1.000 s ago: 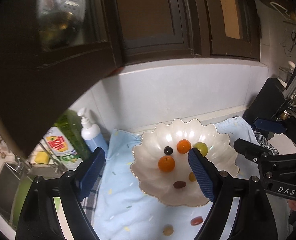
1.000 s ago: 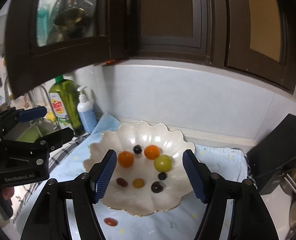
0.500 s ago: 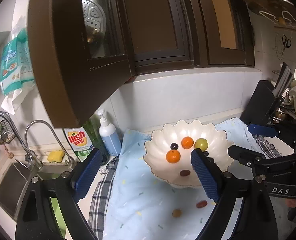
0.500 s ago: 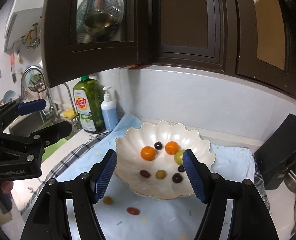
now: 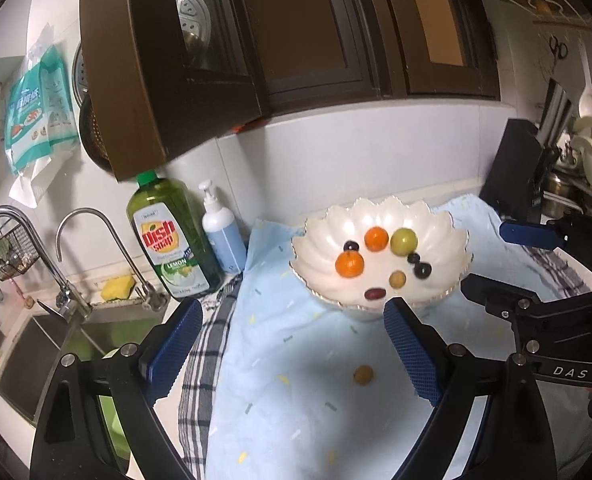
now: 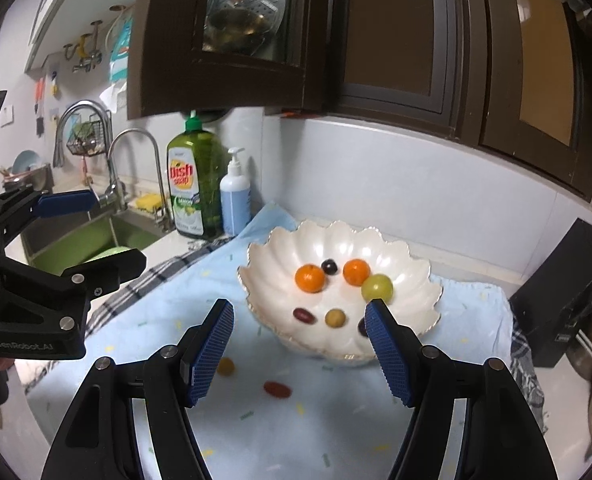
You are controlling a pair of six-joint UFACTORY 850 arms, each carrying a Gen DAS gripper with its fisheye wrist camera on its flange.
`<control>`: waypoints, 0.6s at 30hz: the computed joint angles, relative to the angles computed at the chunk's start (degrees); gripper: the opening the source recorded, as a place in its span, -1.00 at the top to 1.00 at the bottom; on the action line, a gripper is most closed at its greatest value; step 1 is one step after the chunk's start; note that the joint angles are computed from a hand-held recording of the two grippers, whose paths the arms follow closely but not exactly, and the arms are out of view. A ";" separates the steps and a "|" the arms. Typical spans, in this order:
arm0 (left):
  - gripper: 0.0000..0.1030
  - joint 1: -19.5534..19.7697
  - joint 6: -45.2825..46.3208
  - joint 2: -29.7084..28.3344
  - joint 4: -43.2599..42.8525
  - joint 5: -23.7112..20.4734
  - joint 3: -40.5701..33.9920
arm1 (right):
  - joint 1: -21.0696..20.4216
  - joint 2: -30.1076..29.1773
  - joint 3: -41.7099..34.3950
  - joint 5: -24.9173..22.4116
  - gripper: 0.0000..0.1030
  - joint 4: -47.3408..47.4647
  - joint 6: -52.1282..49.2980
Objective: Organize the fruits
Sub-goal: 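Withdraw both grippers from the bowl toward the last two fruits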
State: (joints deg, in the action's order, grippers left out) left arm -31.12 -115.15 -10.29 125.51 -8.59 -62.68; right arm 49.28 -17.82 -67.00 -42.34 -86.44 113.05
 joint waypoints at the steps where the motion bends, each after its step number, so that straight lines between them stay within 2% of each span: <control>1: -0.81 0.02 -3.09 0.15 3.34 -0.11 0.65 | 0.20 -0.09 0.34 -0.04 -0.34 -0.24 0.71; 10: -0.81 -0.24 -15.57 0.29 17.70 -0.11 4.41 | 0.20 -1.41 2.00 4.27 -0.34 2.12 3.71; 16: -0.81 0.07 -24.13 -1.85 27.56 -1.12 5.17 | 0.20 -3.54 1.44 4.49 -0.34 4.00 1.82; 18: -0.80 0.35 -29.58 -2.74 33.31 -0.69 4.99 | 0.04 -4.13 1.22 4.48 -0.34 4.43 1.42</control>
